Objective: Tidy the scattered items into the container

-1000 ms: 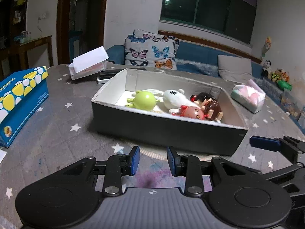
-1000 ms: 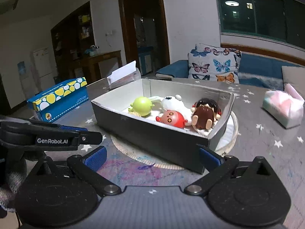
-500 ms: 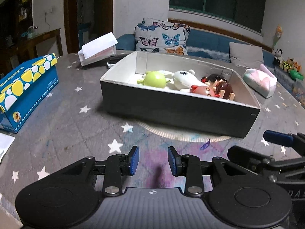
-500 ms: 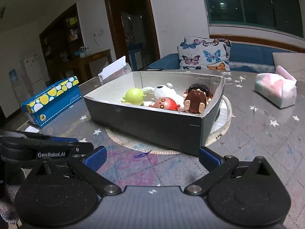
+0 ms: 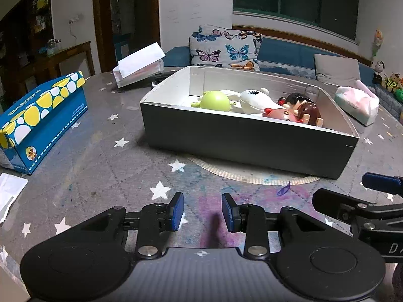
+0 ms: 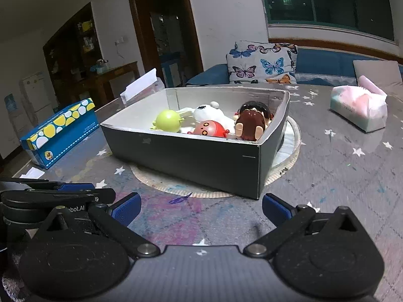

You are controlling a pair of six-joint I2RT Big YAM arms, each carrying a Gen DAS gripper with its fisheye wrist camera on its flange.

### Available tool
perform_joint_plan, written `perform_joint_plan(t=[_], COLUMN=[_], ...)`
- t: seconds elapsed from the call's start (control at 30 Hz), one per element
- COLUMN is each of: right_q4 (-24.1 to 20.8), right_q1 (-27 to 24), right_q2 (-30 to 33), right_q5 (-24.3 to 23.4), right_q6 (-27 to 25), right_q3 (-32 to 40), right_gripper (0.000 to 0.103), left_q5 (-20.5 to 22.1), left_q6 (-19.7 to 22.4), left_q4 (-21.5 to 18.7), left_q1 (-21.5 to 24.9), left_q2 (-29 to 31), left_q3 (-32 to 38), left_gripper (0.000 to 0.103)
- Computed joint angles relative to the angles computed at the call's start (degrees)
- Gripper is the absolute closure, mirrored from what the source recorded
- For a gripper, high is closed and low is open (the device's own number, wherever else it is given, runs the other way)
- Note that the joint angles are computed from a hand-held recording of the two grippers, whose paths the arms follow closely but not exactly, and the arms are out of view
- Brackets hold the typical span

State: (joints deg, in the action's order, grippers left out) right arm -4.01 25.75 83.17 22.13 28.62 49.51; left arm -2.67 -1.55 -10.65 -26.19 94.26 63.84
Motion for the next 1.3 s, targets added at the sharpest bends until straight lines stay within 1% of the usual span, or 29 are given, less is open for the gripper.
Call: perform_joint_plan(t=[0.07,0.37,0.7,0.87,1.3], right_q4=[-0.53,-1.62,-3.14,-3.87,-5.84], right_q1=[0.14,0.54,-0.11,-0.30,-1.47], right_q2=[0.37,1.32,2.49,3.50,5.47], right_q5=[0.73,2.32,1.91,1.72,0.74], right_q6=[0.26,0.37,1.95,2.13,3.54], right_q3=[0.34,1.59,3.27,4.56,6.82], right_gripper=[0.000,0.000,0.000,0.000,0.000], left_q5=[-0.69,-0.04,0.81,0.91,1.05], left_q6=[0.05,-0.15,-0.15,0.66,2.50], left_q4=[0.51,0.43,0.29,0.36,-1.02], left_q1=[-0.06,0.23,0.88,1.00,0.92], left_q2=[0.12,0.45,1.17,1.78,4.10], left_q3=[-0.02,0.60,2.05,2.90,6.17], left_gripper=[0.067,0.067,0.067,0.067,0.067])
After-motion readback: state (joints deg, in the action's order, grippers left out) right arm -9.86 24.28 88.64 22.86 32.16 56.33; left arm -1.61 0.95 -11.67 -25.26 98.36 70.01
